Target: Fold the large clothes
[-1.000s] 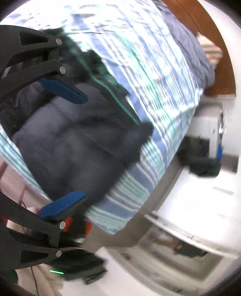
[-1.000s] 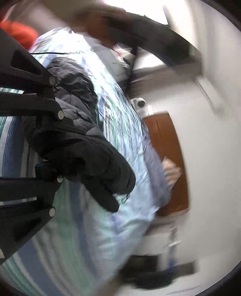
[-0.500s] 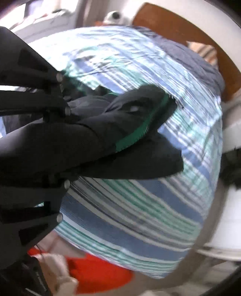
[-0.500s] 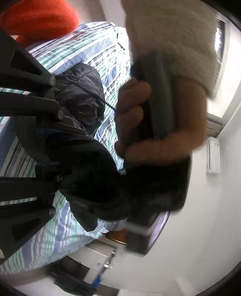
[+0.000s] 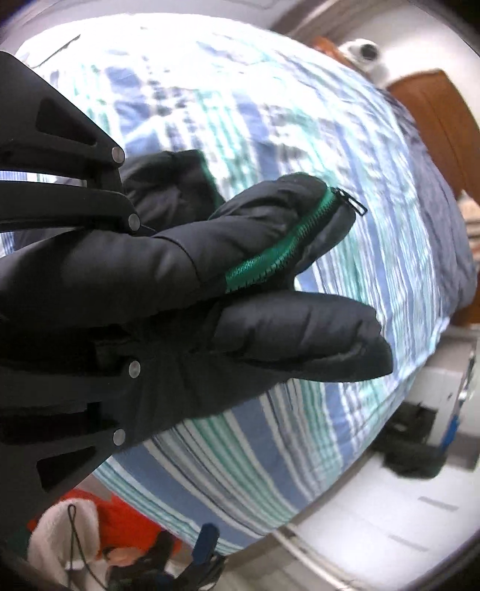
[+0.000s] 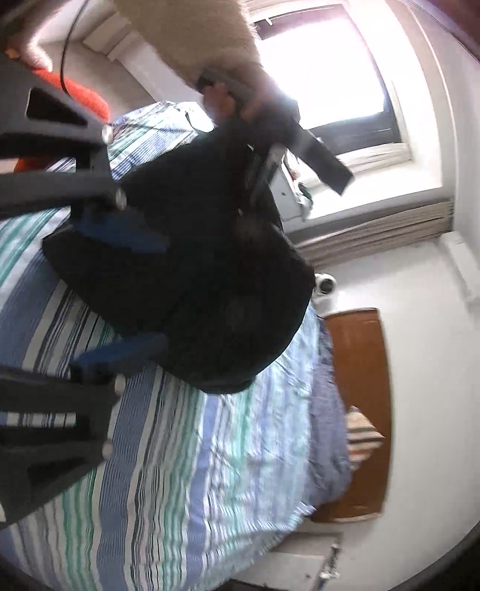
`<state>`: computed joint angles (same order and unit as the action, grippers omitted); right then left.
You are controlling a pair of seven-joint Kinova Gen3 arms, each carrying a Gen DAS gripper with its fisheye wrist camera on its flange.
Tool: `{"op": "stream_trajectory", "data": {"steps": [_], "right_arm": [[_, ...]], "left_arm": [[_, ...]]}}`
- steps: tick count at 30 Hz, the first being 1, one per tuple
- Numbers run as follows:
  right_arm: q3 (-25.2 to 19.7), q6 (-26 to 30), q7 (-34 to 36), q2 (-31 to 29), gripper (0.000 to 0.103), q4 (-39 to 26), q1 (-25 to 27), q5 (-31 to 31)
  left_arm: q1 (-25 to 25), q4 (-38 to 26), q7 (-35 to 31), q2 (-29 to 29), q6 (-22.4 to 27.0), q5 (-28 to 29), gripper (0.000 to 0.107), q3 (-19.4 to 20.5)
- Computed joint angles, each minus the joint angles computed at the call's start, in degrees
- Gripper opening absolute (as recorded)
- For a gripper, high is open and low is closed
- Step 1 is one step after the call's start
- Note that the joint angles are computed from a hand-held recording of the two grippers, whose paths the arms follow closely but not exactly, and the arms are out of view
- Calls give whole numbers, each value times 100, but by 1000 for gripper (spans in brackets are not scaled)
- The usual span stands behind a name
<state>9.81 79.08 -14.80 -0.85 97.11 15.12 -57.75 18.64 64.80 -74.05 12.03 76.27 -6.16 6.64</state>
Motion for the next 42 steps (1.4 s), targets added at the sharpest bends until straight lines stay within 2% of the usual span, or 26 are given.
{"op": "stream_trajectory", "data": {"steps": [2, 6, 10, 13, 18, 20, 23, 25, 27, 29, 32, 34, 36, 38, 42], "right_arm": [[-402, -209, -287, 110, 31, -123, -56, 117], [-1441, -589, -919, 440, 31, -405, -85, 559], [-2401, -1193, -1470, 810, 31, -297, -187, 1331], [-2669, -1434, -1831, 1047, 28, -178, -234, 1575], [-2733, -1425, -2258, 1350, 27, -223, -314, 1831], [-2586, -1211, -2504, 1413, 28, -486, -533, 2097], [-1958, -837, -2842, 1341, 28, -995, -1311, 2294], [-1531, -668, -2726, 1258, 28, -1280, -1774, 1959], [-1338, -817, -2555, 1130, 30, -1515, -2192, 1526], [-1166, -978, -2494, 1218, 30, -1790, -2723, 1406], [-1047, -1183, -2969, 1699, 30, -2402, -3519, 1890], [-872, -1209, -3435, 2230, 30, -2864, -4050, 2356], [-615, -950, -3901, 2760, 30, -3322, -4466, 2760], [-662, -600, -4315, 3161, 28, -3654, -4477, 3016], [-1641, -580, -4805, 3607, 28, -4001, -4009, 3643]], "left_arm": [[-197, 531, -167, -273, -313, 466, 33, -296], [-713, 1593, -516, -751, -1028, 1398, 38, -653], [-1524, 2654, -946, -1110, -1769, 2330, 45, -564], [-1787, 3398, -1393, -1242, -2306, 3029, 49, -680], [-2096, 4222, -2254, -1182, -2913, 4144, 50, -742], [-2117, 4291, -2329, -1169, -2994, 4245, 50, -713], [-2168, 4294, -2342, -1214, -2933, 4319, 51, -718], [-2261, 4417, -2621, -1254, -2884, 4623, 52, -800], [-2339, 4584, -2899, -1312, -2892, 4838, 53, -871], [-2366, 4618, -2977, -1334, -2895, 4918, 53, -882], [-2427, 4702, -3178, -1372, -2855, 5051, 54, -939], [-2476, 4792, -3346, -1409, -2847, 5181, 56, -985], [-2591, 4948, -3676, -1405, -2811, 5444, 59, -1109], [-2729, 5106, -3952, -1346, -2760, 5765, 59, -1218], [-3079, 5483, -4834, -1136, -2631, 6565, 59, -1330]]}}
